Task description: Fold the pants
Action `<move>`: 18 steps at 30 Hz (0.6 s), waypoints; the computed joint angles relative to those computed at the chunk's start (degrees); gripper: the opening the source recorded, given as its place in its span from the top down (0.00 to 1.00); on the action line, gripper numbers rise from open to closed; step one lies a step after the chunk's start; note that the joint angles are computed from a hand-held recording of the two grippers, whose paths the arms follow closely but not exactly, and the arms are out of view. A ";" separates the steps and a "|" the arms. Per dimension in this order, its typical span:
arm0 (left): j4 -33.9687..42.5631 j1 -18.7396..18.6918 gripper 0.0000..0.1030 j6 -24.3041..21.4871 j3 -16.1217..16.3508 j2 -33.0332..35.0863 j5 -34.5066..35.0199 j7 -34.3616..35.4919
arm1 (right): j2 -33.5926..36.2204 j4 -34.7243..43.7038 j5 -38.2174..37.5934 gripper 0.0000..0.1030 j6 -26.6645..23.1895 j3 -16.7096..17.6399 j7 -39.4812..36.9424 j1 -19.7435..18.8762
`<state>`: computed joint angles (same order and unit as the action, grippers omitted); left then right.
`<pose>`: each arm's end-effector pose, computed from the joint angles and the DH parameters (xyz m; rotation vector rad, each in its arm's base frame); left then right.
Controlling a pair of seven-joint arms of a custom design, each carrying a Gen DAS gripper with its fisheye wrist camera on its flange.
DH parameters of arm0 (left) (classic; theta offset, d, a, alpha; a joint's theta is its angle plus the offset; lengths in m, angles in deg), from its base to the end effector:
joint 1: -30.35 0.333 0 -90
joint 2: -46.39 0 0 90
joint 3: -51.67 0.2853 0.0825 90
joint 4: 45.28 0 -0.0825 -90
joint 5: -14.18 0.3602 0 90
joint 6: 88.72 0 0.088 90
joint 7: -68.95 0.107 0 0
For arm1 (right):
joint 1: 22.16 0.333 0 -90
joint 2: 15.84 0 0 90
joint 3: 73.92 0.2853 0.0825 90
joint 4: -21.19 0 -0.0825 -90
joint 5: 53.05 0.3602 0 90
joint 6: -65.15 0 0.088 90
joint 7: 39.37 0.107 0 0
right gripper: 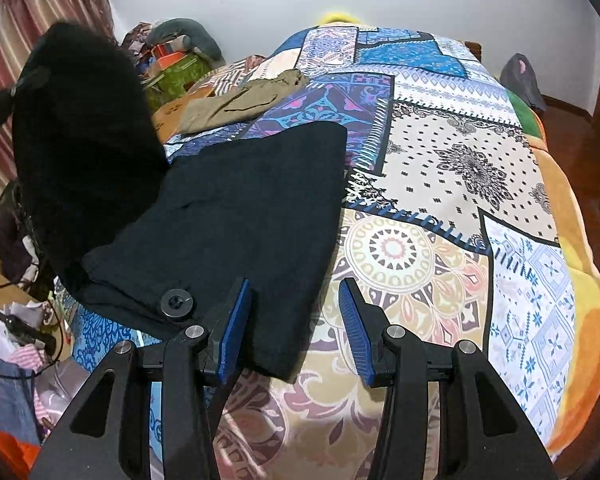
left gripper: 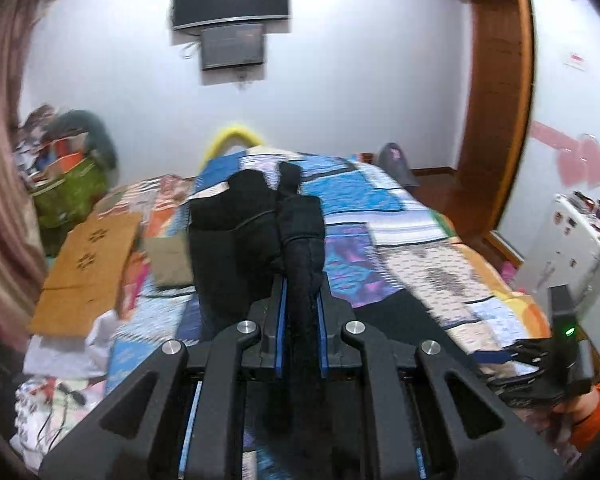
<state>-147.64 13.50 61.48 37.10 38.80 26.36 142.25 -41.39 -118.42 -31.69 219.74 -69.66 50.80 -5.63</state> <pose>0.4608 -0.2997 0.6875 -1.3170 1.9907 -1.0602 0.4236 0.1509 0.5280 -1.7809 1.6345 -0.2541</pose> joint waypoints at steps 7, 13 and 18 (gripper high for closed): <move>6.05 -4.57 0.89 -1.30 -2.42 7.59 -10.08 9.67 | -0.75 -1.17 1.99 0.58 1.20 -1.02 -1.76 1.06; 6.42 -7.45 0.89 -4.75 -4.76 11.00 -10.52 12.58 | -5.81 -4.17 2.10 0.58 0.31 -0.54 0.18 -0.60; 5.99 -8.30 0.88 -9.34 -5.36 12.46 -14.27 14.12 | -11.58 -7.05 -2.45 0.58 -1.47 1.50 4.81 -4.84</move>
